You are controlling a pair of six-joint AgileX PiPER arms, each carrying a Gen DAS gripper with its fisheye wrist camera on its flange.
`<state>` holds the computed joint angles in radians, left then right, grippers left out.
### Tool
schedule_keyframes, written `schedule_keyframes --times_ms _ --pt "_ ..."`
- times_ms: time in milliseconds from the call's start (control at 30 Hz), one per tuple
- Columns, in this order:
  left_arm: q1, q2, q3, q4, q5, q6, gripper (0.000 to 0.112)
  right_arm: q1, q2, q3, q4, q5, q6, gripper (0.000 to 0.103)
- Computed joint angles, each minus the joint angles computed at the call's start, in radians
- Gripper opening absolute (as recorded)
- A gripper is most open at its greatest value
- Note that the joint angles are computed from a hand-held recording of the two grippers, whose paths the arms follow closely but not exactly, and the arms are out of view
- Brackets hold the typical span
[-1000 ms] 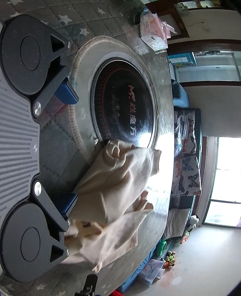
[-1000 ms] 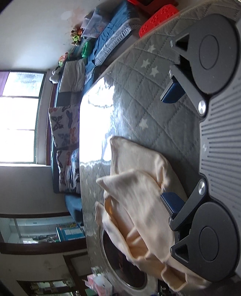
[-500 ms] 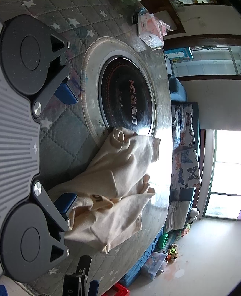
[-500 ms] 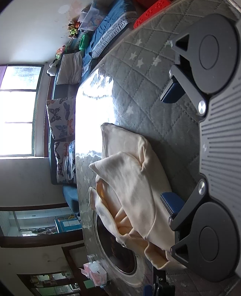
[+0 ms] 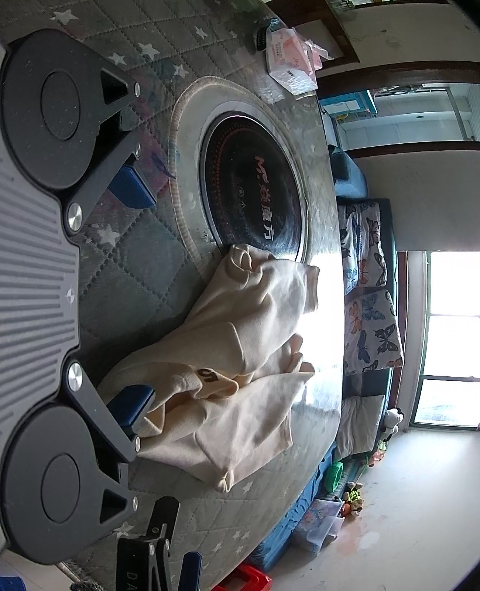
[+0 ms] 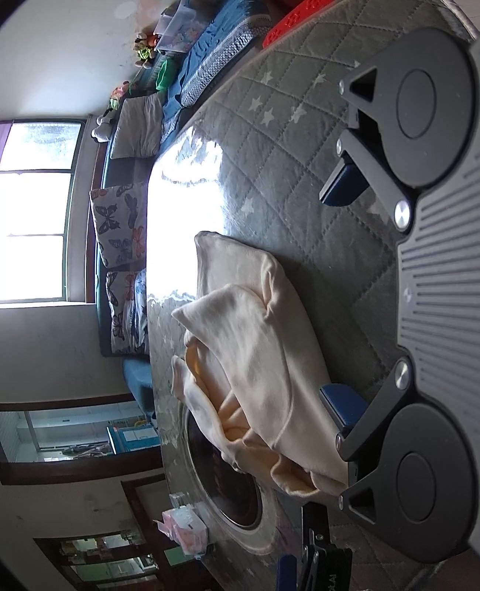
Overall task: Fold clothes
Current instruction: 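Move both grippers toward the crumpled cream shirt on the table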
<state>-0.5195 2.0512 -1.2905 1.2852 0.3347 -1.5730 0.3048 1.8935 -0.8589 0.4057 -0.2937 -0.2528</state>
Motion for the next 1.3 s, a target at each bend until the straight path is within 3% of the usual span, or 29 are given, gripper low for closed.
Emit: schedule_keyframes --times_ms 1067,1300 --pt "-0.016 0.01 -0.028 -0.174 0.011 0.235 0.103 0.036 -0.018 -0.007 0.024 0.051 -0.057 0.103" --pt "-0.025 0.007 -0.021 -0.152 0.016 0.236 0.103 0.039 -0.014 -0.013 0.009 0.057 -0.048 0.103"
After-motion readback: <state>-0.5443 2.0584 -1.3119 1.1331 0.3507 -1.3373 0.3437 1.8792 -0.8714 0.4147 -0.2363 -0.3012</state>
